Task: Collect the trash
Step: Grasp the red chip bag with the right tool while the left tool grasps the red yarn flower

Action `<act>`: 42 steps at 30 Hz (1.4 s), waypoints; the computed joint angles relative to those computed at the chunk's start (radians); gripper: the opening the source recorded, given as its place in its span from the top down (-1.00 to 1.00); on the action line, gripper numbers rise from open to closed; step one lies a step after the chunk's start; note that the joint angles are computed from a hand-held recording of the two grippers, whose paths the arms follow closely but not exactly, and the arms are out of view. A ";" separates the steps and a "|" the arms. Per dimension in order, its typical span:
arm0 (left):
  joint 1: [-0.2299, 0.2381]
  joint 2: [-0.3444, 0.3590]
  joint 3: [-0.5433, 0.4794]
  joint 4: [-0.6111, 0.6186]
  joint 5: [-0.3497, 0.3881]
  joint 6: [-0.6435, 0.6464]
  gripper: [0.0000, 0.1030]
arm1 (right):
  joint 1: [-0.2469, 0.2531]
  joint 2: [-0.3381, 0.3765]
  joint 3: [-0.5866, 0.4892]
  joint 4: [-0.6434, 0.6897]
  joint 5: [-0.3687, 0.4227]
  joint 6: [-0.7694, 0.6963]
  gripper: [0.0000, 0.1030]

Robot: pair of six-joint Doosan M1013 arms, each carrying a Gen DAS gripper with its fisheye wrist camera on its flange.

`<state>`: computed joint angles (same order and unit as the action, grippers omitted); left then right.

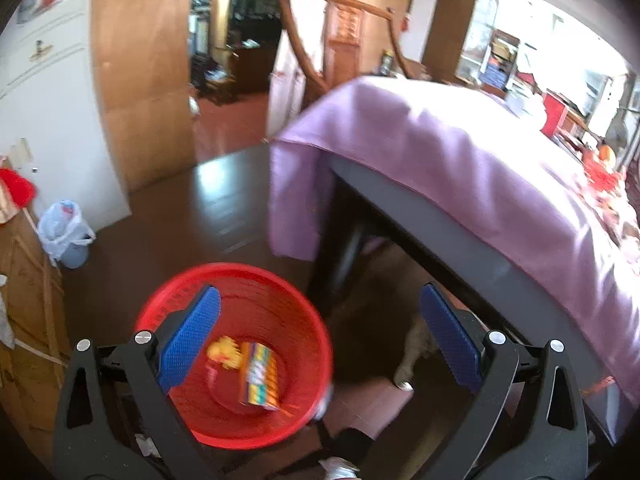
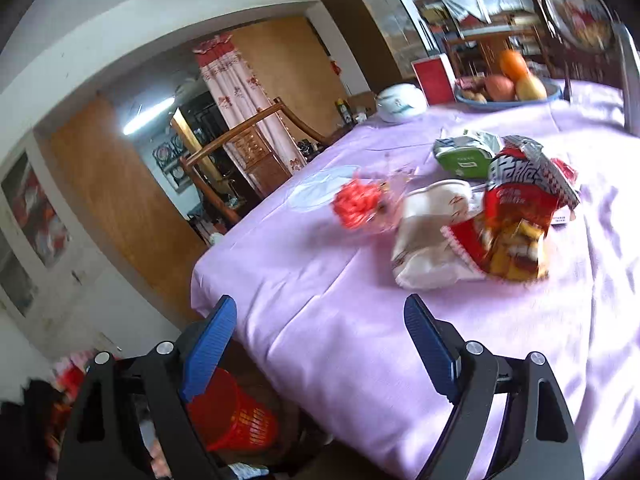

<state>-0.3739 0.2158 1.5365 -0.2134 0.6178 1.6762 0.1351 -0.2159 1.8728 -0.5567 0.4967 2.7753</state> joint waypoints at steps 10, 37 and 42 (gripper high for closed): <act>-0.083 -0.005 -0.014 0.131 -0.001 -0.013 -0.87 | -0.111 -0.066 0.038 -0.245 0.237 0.311 -0.63; -0.259 0.137 -0.317 -0.162 0.162 0.339 -0.87 | -0.061 -0.152 0.116 -0.297 0.238 0.110 -0.66; -0.303 0.228 -0.464 -0.179 0.267 0.345 -0.87 | -0.063 -0.129 0.104 -0.310 0.272 0.088 -0.68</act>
